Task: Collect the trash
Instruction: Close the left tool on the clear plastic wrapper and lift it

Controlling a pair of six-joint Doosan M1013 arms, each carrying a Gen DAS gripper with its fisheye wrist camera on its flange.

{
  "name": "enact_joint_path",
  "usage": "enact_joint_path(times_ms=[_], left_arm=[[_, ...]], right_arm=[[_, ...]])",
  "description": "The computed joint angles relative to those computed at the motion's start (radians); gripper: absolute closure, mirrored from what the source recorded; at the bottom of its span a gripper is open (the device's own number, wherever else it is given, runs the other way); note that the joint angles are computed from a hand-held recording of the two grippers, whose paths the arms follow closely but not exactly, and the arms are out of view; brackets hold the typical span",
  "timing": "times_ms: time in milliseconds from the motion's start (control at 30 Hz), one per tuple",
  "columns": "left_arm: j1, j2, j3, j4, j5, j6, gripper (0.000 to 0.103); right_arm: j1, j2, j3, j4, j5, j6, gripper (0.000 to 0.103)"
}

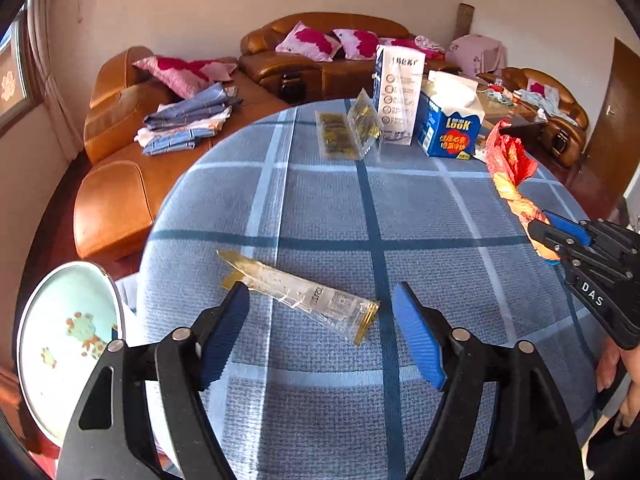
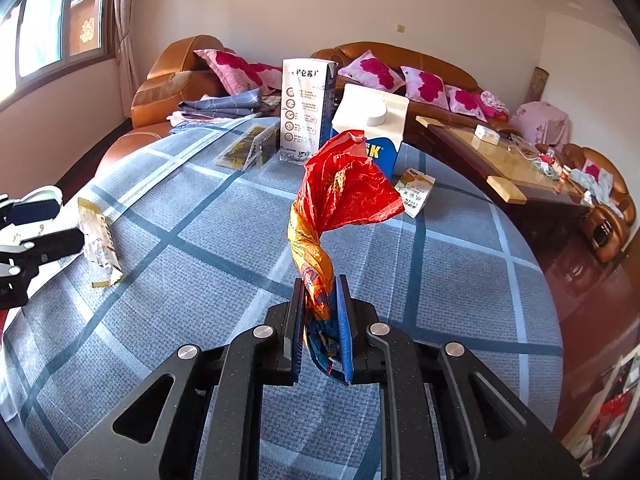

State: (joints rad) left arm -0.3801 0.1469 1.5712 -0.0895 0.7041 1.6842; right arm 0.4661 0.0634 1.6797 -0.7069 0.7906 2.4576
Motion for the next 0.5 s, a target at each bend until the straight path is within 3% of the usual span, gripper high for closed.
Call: enact_joint_path(times_ms=[233,267,333,367,433,500], left_arm=[[-0.003,0.06,-0.044,-0.012,0.044,-0.065,0.028],[-0.005,0.064,-0.047,-0.016,0.041,-0.055,0.032],[-0.013,0.07,-0.057,-0.018,0.054,-0.019,0.052],[-0.015,0.071,-0.058,-0.024,0.053,-0.004,0.055],[-0.017,0.071,-0.057,-0.031,0.058,0.035,0.075],[-0.014,0.068,-0.051,-0.045,0.055,0.07,0.082]], right_arm=[[-0.005,-0.004,0.006,0.003,-0.025,0.009,0.088],[-0.005,-0.004,0.006,0.003,-0.024,0.01,0.088],[-0.005,-0.003,0.005,0.006,-0.021,0.004,0.088],[-0.004,-0.002,0.004,0.008,-0.019,0.001,0.087],[-0.005,-0.001,0.003,0.012,-0.017,-0.006,0.087],[-0.006,0.0,0.002,0.015,-0.016,-0.009,0.087]])
